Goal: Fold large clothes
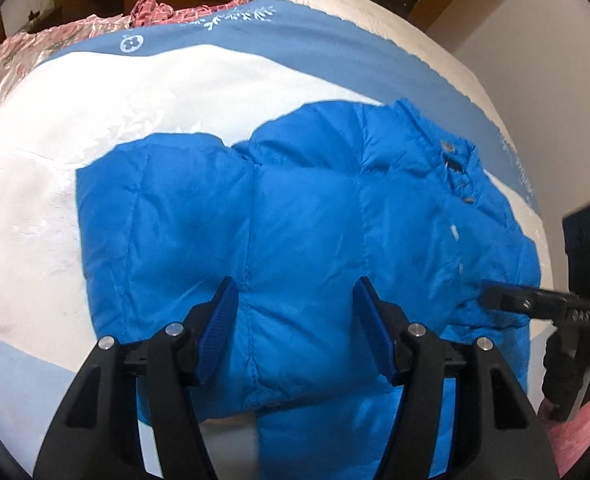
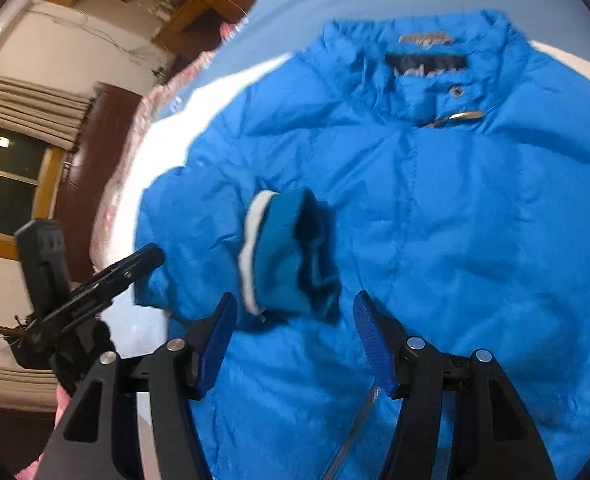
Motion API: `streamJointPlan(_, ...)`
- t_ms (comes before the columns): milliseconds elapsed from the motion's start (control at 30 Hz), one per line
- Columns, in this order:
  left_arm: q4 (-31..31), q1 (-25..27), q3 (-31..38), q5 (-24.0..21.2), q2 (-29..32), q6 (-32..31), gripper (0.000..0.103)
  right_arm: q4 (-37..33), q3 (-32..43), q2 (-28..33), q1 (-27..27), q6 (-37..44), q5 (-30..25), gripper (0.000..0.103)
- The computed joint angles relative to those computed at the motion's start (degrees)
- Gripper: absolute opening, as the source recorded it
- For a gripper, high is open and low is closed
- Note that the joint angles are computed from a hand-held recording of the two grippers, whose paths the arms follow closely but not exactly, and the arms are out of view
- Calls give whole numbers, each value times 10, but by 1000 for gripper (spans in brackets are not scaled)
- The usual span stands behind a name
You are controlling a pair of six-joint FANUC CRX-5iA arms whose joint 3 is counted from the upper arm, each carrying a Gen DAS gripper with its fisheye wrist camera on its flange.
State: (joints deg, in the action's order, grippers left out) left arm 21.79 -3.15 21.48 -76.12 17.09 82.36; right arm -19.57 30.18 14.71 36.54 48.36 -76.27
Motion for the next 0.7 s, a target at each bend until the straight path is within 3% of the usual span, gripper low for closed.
streamJointPlan(67,1,2,-10,7,0,-5,60,-14,6,10,-2,10,2,56)
streamJointPlan(133,4,3,-13,8,-2,-6,60,-27,7,15,-5,21,11,40)
streamJointPlan(200,0,2,-8,4,-1,-1,60,-28,6,16,-5,23,16,16)
streamJointPlan(233,-3,2,-4,-1,-2,1,60,-27,4,14,-5,23,20,13)
streamJointPlan(367,16,9,-2,6,-16,-3,60,-5,-23,-23,-9,24,49,11)
streamJointPlan(500,20,5,13,19,-23,-8,60,60,-74,-86,-14,-16,65,11)
streamJointPlan(700,19,-20,45,11,-1,-17,60,169,-169,-181,-21,-92,49,11)
